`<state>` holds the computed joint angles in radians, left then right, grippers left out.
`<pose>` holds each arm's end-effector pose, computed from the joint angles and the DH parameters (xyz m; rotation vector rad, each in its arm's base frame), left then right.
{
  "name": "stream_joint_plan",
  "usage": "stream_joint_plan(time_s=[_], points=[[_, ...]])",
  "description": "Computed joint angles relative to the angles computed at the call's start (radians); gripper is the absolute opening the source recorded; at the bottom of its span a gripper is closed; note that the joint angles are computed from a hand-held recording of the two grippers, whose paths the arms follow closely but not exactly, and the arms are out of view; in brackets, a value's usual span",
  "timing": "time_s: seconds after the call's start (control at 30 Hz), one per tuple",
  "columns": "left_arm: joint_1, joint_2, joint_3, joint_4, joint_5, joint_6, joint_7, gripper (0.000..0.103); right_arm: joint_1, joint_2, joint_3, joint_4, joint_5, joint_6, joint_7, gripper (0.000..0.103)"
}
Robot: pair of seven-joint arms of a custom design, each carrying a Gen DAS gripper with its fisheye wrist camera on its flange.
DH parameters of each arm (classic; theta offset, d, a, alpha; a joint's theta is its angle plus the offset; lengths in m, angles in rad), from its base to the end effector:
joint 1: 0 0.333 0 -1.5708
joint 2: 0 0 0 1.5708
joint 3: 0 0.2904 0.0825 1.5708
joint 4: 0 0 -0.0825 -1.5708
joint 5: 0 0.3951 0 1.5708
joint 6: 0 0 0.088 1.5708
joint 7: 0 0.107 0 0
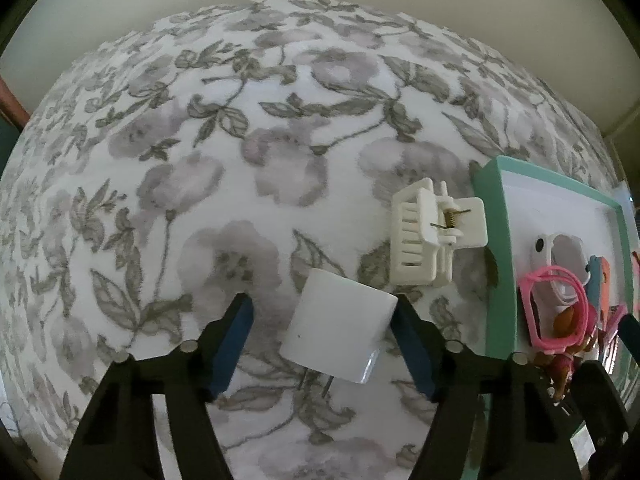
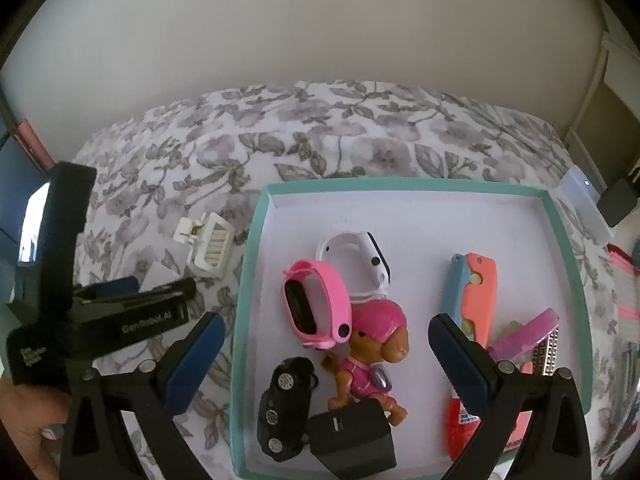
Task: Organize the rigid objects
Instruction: 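Move the left tool to the white cube charger while the right tool approaches the white clip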
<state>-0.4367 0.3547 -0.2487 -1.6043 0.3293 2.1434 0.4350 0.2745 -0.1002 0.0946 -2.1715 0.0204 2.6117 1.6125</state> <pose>0.5470 -0.4066 0.4219 -2.3857 1.7191 -0.3279 0.5313 0.2061 0.4662 -2.1517 1.5623 -0.3971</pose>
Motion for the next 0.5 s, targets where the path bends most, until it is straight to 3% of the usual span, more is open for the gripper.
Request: stream_joint_plan(time_s=[0.27,0.5], points=[[0.028,-0.040,0.000,-0.071,-0.036,0.083,-0.004,0.050,0.008,0.030,-0.004,0.028,0.032,-0.012,-0.015,0.103],[0.061,-0.105,0.009,-0.168,-0.036,0.112,-0.042,0.048,0.021,0.082,-0.004,0.090,0.057,-0.035,-0.033,0.103]])
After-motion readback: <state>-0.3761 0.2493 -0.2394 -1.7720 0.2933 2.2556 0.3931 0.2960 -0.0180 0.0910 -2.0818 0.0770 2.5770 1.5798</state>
